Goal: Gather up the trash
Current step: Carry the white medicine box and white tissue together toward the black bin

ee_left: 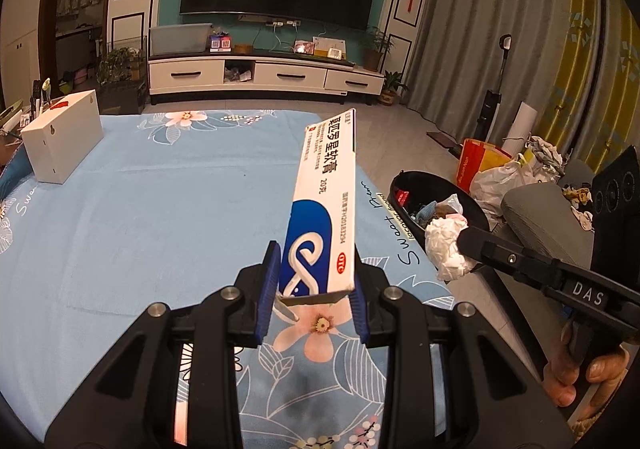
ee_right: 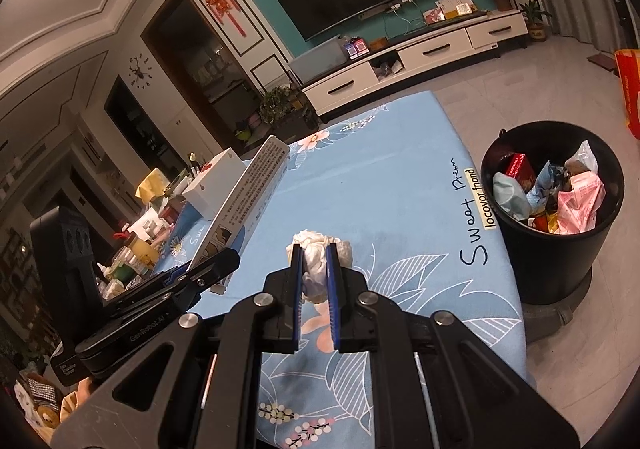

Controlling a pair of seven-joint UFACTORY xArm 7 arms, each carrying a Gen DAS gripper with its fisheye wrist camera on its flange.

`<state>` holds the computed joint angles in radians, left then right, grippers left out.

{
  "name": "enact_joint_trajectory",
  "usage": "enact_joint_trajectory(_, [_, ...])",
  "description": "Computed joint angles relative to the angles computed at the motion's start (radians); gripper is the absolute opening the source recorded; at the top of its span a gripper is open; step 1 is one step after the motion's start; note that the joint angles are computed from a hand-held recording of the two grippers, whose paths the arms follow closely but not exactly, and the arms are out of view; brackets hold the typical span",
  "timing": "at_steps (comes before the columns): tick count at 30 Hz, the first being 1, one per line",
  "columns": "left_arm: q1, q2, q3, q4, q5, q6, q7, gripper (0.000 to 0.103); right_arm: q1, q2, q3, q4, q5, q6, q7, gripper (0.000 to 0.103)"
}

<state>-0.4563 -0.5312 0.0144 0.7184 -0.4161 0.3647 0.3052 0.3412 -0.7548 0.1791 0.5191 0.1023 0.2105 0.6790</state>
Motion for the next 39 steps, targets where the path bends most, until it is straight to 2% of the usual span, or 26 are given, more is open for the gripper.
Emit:
enact_joint_trajectory(7, [0.003, 0.026, -0.008, 0.015, 0.009, 0.004, -0.017, 0.033, 0.011, 0.027, -0.018, 0.019, 0.008, 0.004, -0.013, 0.012])
enact_joint_trajectory(14, [0.009, 0.086, -0.022, 0.080, 0.008, 0.054, -0.011, 0.033, 0.004, 0.053, -0.027, 0.053, 0.016, 0.016, -0.024, 0.012])
enact_joint_trajectory(25, [0.009, 0.174, -0.007, 0.153, -0.084, 0.057, 0.098, 0.033, -0.041, 0.108, -0.030, 0.094, 0.009, 0.036, -0.035, 0.012])
enact_joint_trajectory(35, [0.056, 0.252, -0.033, 0.205, -0.139, 0.051, 0.141, 0.033, -0.064, 0.186, -0.039, 0.142, 0.005, 0.050, -0.053, 0.012])
enact_joint_trajectory(39, [0.072, 0.274, -0.049, 0.211, -0.138, 0.027, 0.133, 0.024, -0.076, 0.208, -0.049, 0.161, 0.007, 0.082, -0.058, 0.012])
